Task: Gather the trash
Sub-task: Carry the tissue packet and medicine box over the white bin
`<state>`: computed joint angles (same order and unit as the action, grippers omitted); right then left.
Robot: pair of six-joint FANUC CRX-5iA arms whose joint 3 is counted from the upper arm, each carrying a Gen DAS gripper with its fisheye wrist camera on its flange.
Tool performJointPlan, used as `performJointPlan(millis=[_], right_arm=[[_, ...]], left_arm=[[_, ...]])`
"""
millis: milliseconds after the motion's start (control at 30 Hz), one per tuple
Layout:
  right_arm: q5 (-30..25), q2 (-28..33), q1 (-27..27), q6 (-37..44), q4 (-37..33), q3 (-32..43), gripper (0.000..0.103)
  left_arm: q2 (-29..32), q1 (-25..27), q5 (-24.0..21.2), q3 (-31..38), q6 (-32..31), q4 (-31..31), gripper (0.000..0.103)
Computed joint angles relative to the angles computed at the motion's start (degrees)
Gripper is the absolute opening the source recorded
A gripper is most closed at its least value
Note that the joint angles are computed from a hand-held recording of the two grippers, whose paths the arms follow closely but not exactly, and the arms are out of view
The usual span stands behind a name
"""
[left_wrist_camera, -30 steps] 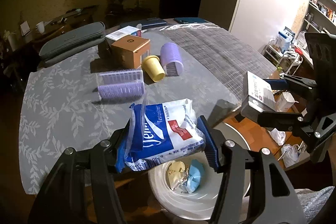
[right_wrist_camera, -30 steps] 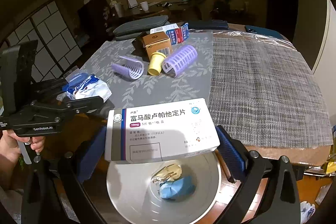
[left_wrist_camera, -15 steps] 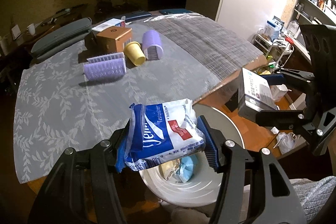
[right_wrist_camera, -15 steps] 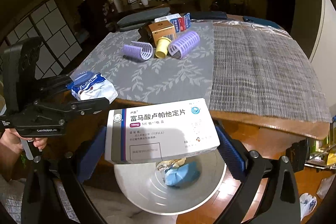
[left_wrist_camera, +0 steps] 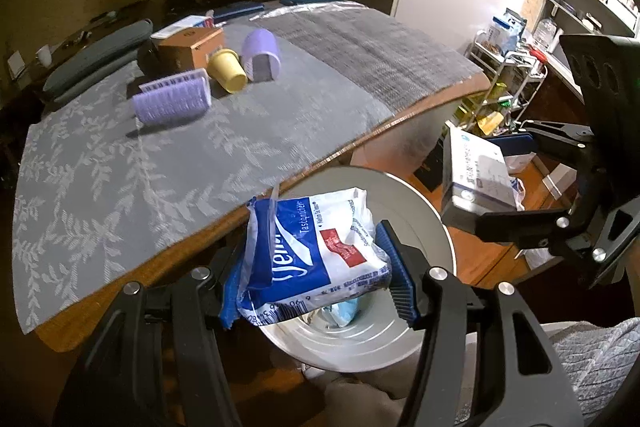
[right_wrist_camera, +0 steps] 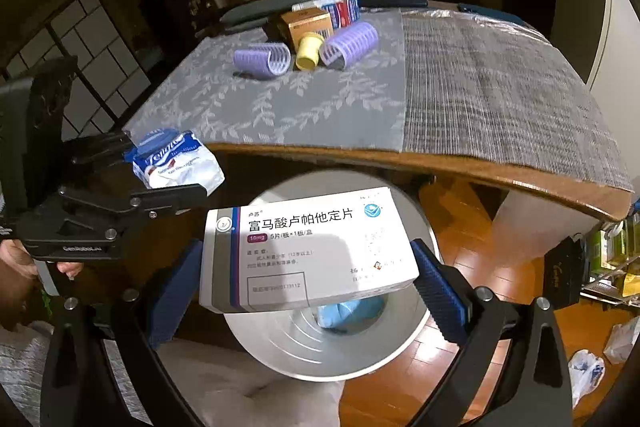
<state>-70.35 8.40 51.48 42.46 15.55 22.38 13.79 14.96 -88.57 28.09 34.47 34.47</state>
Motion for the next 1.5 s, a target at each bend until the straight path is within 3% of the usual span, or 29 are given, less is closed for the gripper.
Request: performJointPlan(millis=[633,1500], right_arm=[[-0.51,-0.48,-0.21,0.61,-2.63,-2.69,0.097],[-1.74,2.70,-2.69,4.05,-6.82,-1.78,0.097]], left_arm=[[-1.87,-1.67,1.15,-4.28,-0.83,-4.00,0.059],[0.45,-4.25,1.15,-3.62,0.91,-9.26,0.059]])
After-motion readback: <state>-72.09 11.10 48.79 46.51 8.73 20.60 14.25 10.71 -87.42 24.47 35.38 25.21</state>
